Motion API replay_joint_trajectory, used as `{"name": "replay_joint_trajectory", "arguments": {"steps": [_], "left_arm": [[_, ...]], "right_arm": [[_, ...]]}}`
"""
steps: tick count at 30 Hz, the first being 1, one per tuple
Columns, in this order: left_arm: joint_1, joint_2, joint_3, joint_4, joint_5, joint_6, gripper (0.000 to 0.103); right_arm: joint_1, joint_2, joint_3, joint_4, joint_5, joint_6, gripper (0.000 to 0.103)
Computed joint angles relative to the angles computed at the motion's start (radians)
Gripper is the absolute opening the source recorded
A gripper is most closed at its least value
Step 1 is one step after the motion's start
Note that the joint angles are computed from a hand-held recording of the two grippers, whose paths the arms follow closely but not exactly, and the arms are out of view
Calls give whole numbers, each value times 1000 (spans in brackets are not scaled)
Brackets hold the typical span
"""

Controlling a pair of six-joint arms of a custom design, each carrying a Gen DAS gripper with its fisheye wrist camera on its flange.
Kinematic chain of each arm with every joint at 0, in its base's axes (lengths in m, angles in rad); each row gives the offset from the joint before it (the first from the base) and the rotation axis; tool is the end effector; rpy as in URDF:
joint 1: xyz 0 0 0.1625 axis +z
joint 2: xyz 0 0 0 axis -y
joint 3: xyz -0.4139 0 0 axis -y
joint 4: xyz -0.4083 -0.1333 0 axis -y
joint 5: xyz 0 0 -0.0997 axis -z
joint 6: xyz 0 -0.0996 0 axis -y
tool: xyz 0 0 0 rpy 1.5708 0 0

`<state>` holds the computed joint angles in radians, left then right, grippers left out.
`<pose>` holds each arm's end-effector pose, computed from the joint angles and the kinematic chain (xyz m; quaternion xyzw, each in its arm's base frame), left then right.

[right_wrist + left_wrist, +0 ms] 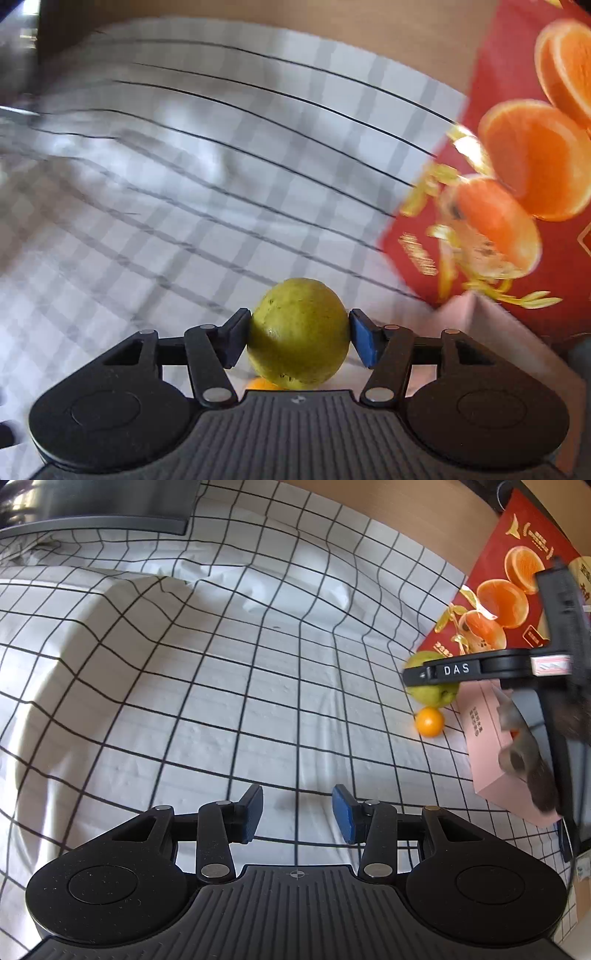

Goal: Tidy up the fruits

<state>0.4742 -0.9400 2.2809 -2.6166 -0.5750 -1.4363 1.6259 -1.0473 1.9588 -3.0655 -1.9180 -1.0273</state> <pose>-0.2718 -0.3833 0.0184 -0.0777 0.8684 -0.4120 0.2648 0.1319 -0.5854 0.1750 0.4434 -0.8342 0.1731 0.2786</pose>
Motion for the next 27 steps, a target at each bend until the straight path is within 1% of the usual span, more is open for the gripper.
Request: {"name": "replay_joint_trajectory", "arguments": {"steps": [2, 5, 10, 13, 15, 17, 20, 22, 25, 27], "left_arm": [[-1, 13, -8, -13, -2, 17, 46], [-2, 31, -16, -37, -6, 39, 46], [-11, 41, -22, -36, -6, 35, 46], [-16, 42, -24, -23, -3, 26, 46], [-18, 44, -30, -12, 0, 20, 46], [-19, 45, -34, -4, 2, 16, 46], [-28, 43, -39, 7, 15, 14, 46], [-35, 43, -45, 2, 33, 32, 46], [-37, 55, -59, -50, 56, 96, 46], [-35, 71, -68, -112, 67, 155, 46]], "right_arm": [[-4, -51, 51, 62, 49, 1, 58], [-3, -95, 114, 122, 89, 3, 58], [-7, -134, 177, 182, 107, -20, 58], [-19, -145, 196, 180, 118, -37, 59], [-25, -153, 193, 196, 131, -37, 59], [-35, -181, 197, 217, 161, -35, 59], [-53, -236, 191, 253, 217, -79, 60], [-65, -261, 181, 242, 233, -107, 60], [-88, -268, 138, 217, 215, -118, 60], [-95, -253, 95, 202, 176, -107, 60]]}}
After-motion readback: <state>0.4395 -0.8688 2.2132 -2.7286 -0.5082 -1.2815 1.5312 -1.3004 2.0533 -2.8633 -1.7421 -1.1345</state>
